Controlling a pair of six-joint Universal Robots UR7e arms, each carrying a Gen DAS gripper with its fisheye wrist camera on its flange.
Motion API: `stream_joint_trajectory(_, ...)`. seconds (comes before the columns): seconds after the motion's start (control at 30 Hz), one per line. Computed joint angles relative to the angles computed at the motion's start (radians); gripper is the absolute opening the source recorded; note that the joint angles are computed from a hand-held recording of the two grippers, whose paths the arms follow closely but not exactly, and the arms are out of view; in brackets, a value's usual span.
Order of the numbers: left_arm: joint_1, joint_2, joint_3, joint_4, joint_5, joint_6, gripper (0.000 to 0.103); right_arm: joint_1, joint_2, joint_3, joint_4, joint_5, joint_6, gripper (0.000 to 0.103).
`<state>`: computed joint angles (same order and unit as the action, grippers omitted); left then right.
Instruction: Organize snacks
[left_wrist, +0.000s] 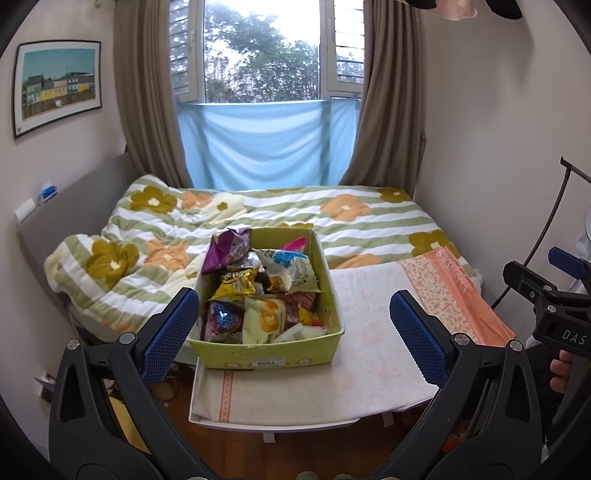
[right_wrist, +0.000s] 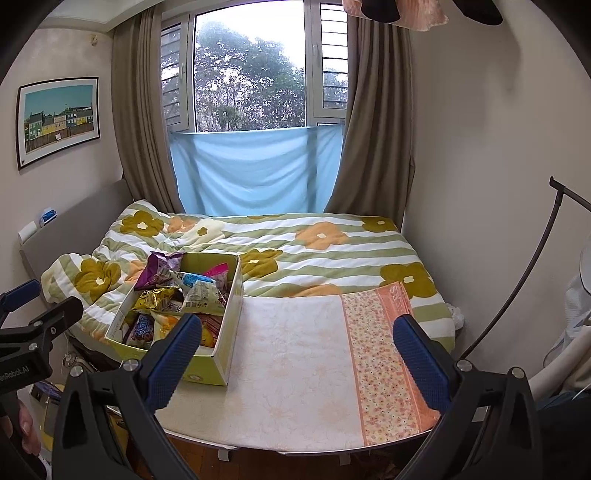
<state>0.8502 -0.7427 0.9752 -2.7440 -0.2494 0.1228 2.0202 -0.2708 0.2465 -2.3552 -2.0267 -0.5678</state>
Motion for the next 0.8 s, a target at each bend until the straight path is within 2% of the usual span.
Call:
stream_joint_trajectory(0.43, 0.001, 0.000, 0.000, 0.011, -0.002, -0.012, 0.102, 0.001, -0.003, 0.008, 0.000, -0.009, 0.004, 0.103)
stream_joint_trajectory(0.57, 0.004, -0.015, 0.020, 0.023, -0.011, -0.051, 0.102, 0.003, -0.002, 0.008, 0.006, -0.010, 0.007, 0.103)
stream_joint_trajectory(0.8, -0.001, -0.007, 0.019, -0.018, 0.015, -0.011, 0.102, 0.003, 0.002, 0.000, 0.011, -0.010, 0.009, 0.103)
